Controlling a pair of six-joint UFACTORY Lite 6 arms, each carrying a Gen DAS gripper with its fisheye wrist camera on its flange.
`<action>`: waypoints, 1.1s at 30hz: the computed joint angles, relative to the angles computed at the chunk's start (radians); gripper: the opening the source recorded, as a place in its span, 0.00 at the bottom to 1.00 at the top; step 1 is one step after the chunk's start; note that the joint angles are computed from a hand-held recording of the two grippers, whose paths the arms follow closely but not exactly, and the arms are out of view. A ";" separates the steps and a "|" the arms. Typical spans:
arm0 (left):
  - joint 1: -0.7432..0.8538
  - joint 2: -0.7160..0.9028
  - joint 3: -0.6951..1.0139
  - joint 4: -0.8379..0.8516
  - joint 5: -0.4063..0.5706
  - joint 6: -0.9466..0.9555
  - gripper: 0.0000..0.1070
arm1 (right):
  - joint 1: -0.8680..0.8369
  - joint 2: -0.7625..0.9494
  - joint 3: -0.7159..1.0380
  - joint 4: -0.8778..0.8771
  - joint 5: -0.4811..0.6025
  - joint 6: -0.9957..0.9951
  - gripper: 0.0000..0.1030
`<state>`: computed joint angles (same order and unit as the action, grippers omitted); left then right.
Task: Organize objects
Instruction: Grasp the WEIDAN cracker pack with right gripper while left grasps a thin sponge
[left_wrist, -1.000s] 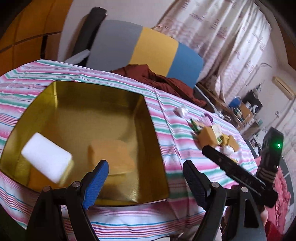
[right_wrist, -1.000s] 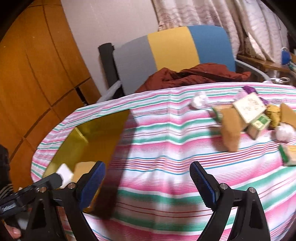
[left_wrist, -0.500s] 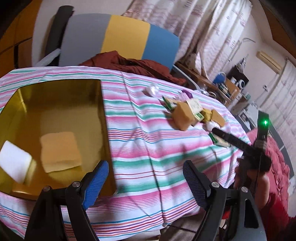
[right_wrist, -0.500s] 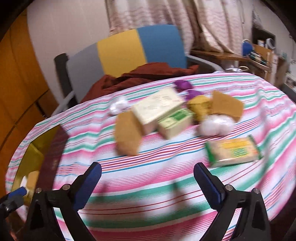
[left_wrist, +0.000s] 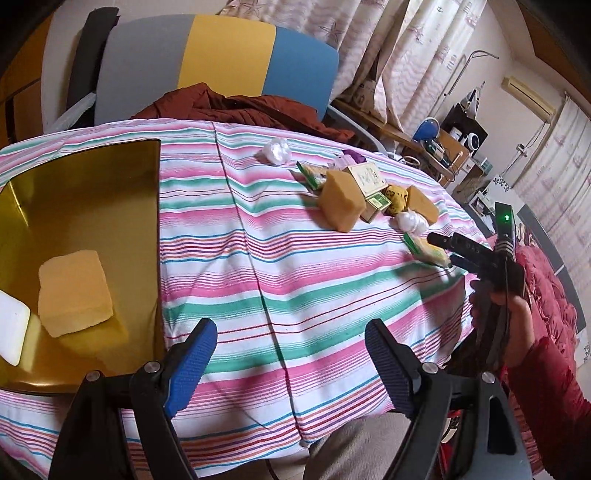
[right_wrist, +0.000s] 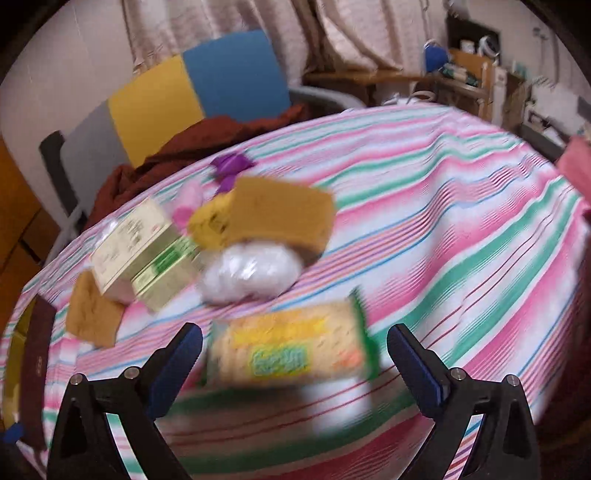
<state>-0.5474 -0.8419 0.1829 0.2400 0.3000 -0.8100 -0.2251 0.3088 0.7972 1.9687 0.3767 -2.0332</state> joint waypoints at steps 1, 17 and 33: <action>-0.005 0.010 0.003 0.009 -0.005 -0.012 0.78 | 0.021 -0.036 -0.048 0.011 0.032 -0.025 0.99; 0.007 0.049 0.007 -0.052 -0.028 0.038 0.78 | 0.124 0.028 0.091 -0.178 -0.071 -0.072 0.90; 0.036 0.518 0.304 -0.060 -0.187 0.123 0.78 | 0.273 0.126 0.093 0.351 -0.074 -0.368 0.53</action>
